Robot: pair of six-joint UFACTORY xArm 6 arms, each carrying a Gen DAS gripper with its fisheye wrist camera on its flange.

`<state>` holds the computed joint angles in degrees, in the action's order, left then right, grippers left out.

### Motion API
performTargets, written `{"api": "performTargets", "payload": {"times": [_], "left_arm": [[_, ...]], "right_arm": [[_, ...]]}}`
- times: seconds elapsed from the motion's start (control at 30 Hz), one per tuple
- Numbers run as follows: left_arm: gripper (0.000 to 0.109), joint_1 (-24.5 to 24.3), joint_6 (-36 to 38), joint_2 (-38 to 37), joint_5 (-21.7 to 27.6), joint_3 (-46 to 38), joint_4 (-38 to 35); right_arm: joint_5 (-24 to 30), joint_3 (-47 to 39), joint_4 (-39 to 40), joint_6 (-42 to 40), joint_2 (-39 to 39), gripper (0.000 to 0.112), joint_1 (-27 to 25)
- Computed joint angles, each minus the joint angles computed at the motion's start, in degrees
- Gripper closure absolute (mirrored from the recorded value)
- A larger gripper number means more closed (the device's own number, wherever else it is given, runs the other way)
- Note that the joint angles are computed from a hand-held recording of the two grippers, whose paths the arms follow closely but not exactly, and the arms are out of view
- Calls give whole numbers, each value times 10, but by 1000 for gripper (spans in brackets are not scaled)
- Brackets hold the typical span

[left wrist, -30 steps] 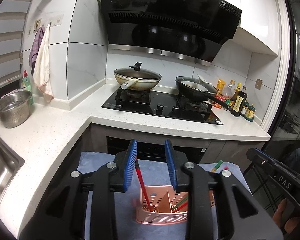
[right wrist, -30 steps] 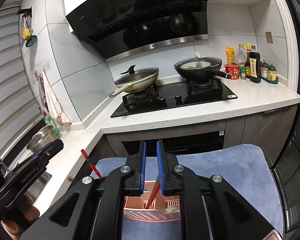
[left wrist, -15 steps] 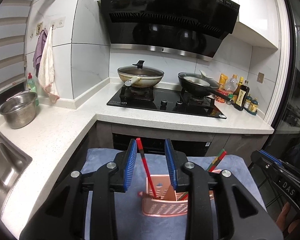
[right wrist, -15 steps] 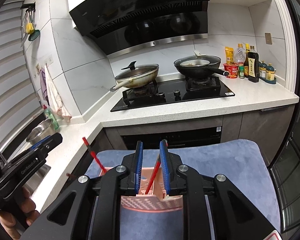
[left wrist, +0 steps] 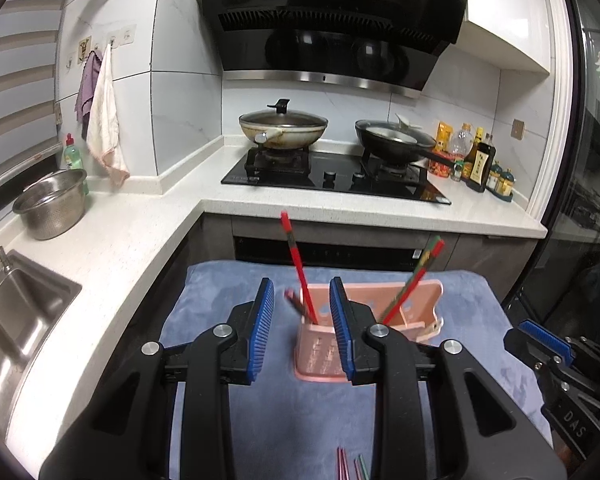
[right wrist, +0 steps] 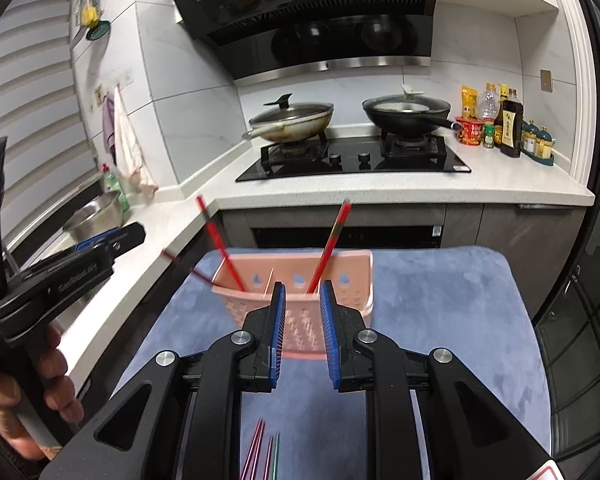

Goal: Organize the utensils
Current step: 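Move both open grippers back to the remaining chopsticks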

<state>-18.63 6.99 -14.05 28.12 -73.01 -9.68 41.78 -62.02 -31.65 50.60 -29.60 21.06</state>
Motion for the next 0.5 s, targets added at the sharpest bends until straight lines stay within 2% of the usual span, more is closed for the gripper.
{"api": "performTargets", "payload": {"times": [0.2,0.4,0.5], "left_arm": [[80,6,20,-70,20,77,-23],[79,15,20,-146,32,165,-17],[74,20,28,-186,48,209,-30]], "right_arm": [[48,40,-31,38,-50,94,56],[140,85,-93,90,-102,94,148],[182,112,-106,115,-125,94,193]]}}
